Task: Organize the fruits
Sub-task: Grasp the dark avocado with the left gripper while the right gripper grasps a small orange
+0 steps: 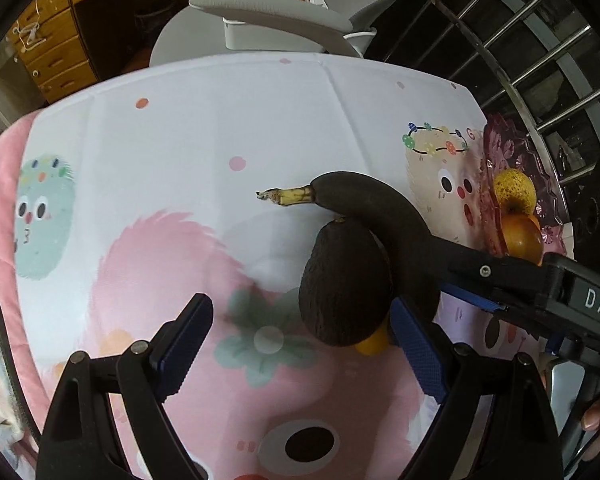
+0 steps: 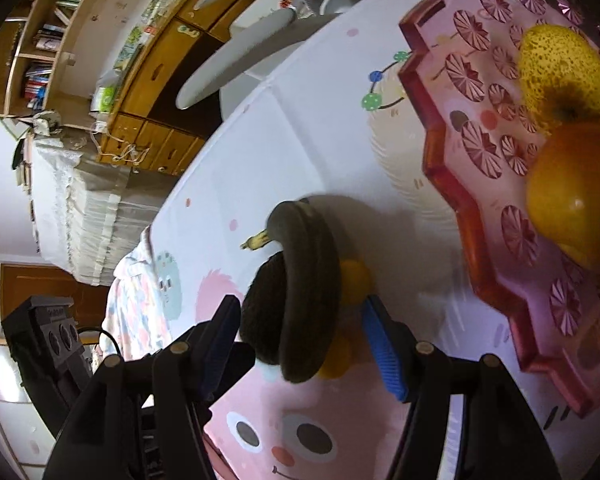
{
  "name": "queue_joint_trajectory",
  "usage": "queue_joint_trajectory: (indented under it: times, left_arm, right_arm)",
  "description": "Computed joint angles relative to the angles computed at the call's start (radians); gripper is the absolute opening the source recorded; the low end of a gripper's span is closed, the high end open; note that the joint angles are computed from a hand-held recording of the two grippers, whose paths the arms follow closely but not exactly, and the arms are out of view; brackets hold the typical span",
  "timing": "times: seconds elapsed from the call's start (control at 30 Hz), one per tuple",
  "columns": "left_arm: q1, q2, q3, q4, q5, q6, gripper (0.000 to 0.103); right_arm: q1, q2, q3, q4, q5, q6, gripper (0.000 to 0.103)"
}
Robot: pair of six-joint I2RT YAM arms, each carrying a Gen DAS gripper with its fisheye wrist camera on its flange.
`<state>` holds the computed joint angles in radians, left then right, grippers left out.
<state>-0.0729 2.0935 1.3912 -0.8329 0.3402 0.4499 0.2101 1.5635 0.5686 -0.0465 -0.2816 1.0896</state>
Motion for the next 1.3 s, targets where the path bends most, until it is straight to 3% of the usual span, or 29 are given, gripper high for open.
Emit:
queue_joint_trajectory:
  times: [0.23, 0.53, 0.73, 0.83, 1.07, 1.3]
  left_arm:
    - [-0.003, 0.072, 0.028, -0.015, 0.063, -0.03, 0.089]
    - [0.015, 0.154, 0.061, -0.022, 0.157, -0.091, 0.085]
    - [0.013, 0.164, 0.052, -0.009, 0.208, -0.109, 0.069]
    - [0.015, 0.166, 0.051, -0.012, 0.242, -0.111, 0.057]
    - [0.026, 0.161, 0.05, -0.019, 0.25, -0.102, 0.056]
    - [0.033, 0.124, 0.007, 0.022, 0.209, -0.12, 0.055]
  right_arm:
    - [-0.028, 0.088, 0.039, 0.02, -0.049, -0.003, 0.064]
    - [-0.026, 0.148, 0.113, -0.041, -0.014, -0.045, 0.065]
    - [-0.015, 0.196, 0.193, -0.142, 0.005, -0.073, 0.064]
    - [-0.008, 0.224, 0.226, -0.182, 0.024, -0.06, 0.058]
    - [-0.014, 0.222, 0.229, -0.235, 0.053, -0.052, 0.034]
    - [-0.001, 0.163, 0.188, -0.235, 0.069, -0.091, 0.031]
